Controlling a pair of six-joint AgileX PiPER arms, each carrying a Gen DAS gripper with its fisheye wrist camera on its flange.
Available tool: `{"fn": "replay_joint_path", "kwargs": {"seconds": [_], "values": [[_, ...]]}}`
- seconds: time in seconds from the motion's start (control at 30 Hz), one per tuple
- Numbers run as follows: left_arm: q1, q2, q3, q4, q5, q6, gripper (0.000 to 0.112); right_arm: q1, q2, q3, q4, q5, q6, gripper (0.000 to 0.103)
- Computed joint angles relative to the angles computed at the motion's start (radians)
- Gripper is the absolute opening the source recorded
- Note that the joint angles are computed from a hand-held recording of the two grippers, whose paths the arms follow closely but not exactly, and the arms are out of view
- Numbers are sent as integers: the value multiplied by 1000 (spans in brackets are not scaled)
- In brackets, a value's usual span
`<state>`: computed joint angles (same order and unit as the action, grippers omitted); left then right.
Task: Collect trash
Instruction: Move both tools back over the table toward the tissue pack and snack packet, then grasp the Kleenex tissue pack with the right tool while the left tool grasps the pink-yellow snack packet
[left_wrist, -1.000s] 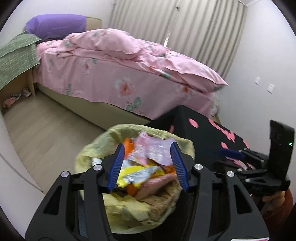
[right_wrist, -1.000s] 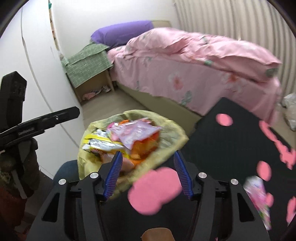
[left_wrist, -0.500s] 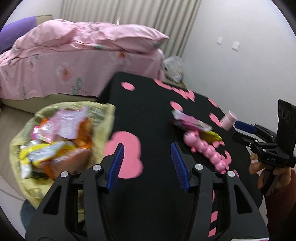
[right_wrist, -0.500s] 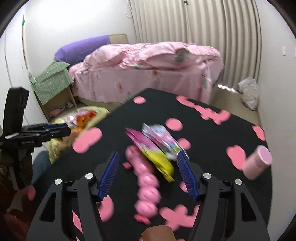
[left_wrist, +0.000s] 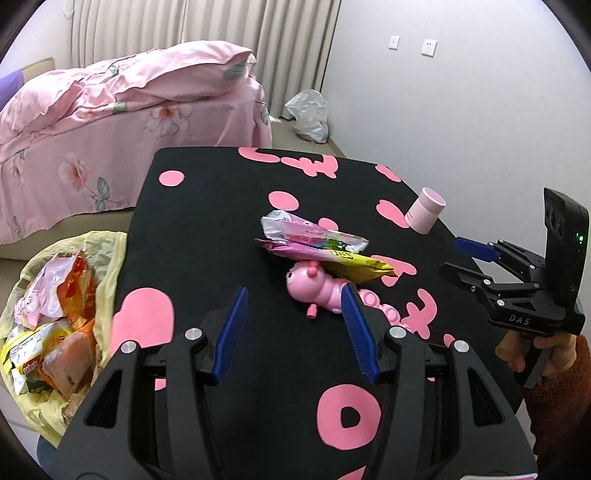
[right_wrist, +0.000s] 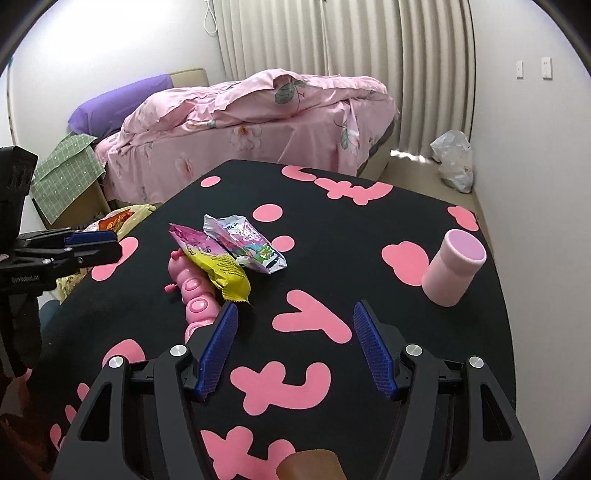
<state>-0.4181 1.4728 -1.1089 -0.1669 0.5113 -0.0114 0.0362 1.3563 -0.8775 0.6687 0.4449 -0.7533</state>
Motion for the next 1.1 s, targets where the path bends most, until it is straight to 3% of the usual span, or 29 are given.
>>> {"fn": "replay_joint_path", "kwargs": {"seconds": [0.17, 0.33, 0.5, 0.57, 0.6, 0.83, 0.9, 1.0, 1.1], "values": [[-16, 21, -4, 20, 0, -35, 50, -9, 67, -68, 140, 38, -139, 62], [-4, 16, 15, 0, -6, -38, 50, 16, 230, -250, 211, 87, -196, 62], [19, 15, 23, -37, -2, -5, 50, 84, 468, -530, 92, 212, -105, 62], [32, 12, 24, -56, 3, 20, 50, 98, 548, -616, 29, 283, -41, 55], [42, 10, 27, -75, 3, 42, 50, 105, 574, -635, -6, 304, -15, 45], [120, 82, -15, -413, 38, 326, 54, 40, 470, -442, -35, 199, 34, 44], [102, 113, -45, -384, 33, 287, 54, 15, 418, -368, -56, 172, 39, 44], [66, 152, -92, -322, 25, 204, 54, 21, 325, -242, -219, 58, 149, 44], [21, 166, -121, -235, 12, 116, 54, -18, 236, -119, -158, 9, 74, 44]]}}
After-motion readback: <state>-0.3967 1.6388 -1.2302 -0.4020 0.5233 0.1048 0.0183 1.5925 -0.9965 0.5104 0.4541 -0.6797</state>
